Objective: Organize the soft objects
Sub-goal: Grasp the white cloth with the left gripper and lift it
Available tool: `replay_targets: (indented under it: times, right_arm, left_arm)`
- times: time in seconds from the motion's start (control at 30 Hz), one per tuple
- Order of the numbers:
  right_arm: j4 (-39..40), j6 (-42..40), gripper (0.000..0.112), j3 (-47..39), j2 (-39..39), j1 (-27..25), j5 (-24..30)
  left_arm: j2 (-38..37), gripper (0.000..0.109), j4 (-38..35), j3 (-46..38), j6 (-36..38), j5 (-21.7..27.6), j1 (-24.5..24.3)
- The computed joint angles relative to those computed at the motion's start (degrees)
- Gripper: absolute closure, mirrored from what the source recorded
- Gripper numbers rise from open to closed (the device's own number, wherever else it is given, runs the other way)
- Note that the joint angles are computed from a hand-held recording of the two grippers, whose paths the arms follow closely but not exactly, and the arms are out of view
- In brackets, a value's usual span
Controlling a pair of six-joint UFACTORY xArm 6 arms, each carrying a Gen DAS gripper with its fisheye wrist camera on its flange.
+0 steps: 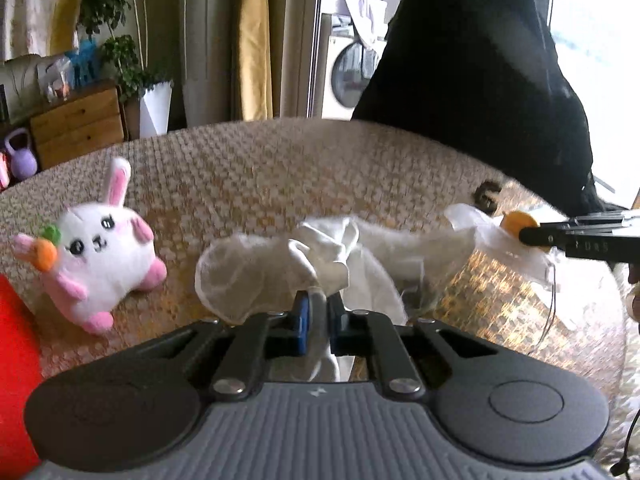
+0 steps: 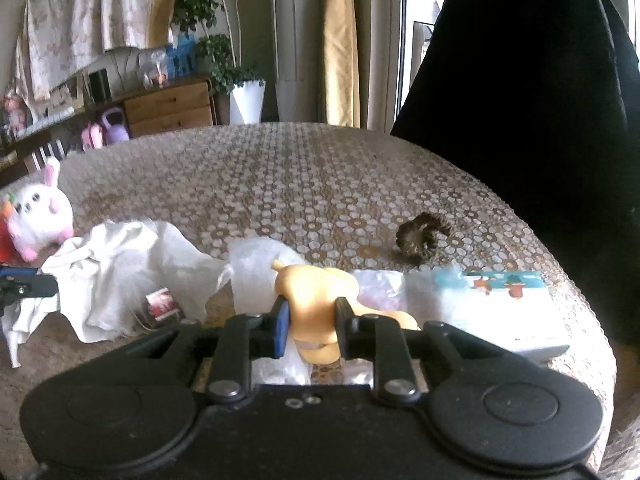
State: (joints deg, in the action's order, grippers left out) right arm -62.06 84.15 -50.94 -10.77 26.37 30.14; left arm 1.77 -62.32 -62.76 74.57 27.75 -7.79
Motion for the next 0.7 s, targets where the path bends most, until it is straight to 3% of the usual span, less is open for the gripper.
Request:
replay_targets:
  times: [0.4,0.7]
  right_arm:
    - [-1.54,0.85,0.088,1.79,-6.59,2.39,-0.39]
    - [0.17,-6.28,0.086,0.44,-4.79,6.97,2.23]
  left_arm:
    - [-3.73,0.099,-1.61,-0.31,-1.87,5.09,3.11]
    - [-6.21,0.099,-2.28,0.64,-2.44,8.08,6.68]
